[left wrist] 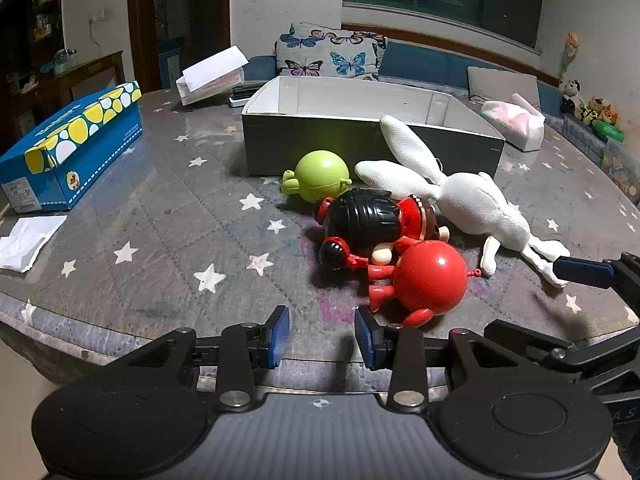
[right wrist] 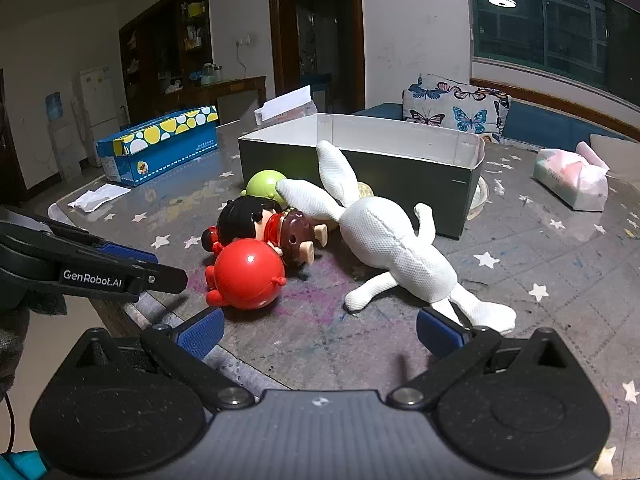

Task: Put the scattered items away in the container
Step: 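Move the left gripper toward the white plush rabbit's body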

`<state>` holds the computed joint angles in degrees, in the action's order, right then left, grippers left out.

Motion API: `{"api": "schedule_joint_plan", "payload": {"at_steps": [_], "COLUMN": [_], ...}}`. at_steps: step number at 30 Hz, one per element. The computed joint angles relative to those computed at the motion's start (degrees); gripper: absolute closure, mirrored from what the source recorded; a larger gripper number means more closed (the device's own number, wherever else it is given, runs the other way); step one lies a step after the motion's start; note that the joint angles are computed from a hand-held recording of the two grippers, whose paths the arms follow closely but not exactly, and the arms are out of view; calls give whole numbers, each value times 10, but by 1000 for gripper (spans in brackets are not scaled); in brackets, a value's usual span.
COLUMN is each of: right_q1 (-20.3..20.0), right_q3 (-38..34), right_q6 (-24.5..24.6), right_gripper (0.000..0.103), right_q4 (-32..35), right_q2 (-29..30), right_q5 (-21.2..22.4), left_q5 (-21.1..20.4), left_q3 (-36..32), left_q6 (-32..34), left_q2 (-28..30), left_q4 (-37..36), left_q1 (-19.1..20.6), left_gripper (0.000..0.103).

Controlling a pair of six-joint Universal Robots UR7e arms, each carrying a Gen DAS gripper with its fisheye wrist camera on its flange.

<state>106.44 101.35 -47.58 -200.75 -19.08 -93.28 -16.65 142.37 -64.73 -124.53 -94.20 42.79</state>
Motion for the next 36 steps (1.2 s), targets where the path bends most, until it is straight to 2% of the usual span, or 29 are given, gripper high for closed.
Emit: {"api": "schedule_joint_plan", "payload": {"at_steps": [16,29,36], "right_q1": [-3,-5,-5], "right_q3": [-7,-17,-22], "right_q6": [-3,6,8], "right_gripper": [0,0,0], "right_q4": [10,8,9], "right_q2": [2,3,5], "right_q5": [8,6,1], "left_q5": [-4,-3,-6], "left_q3": [1,2,4], "left_q6": [70,150,217], "left_q2": [12,36,58], "left_q4": [-68,-162,-243], "left_q1": [6,9,16], "left_gripper": [64,64,65]}}
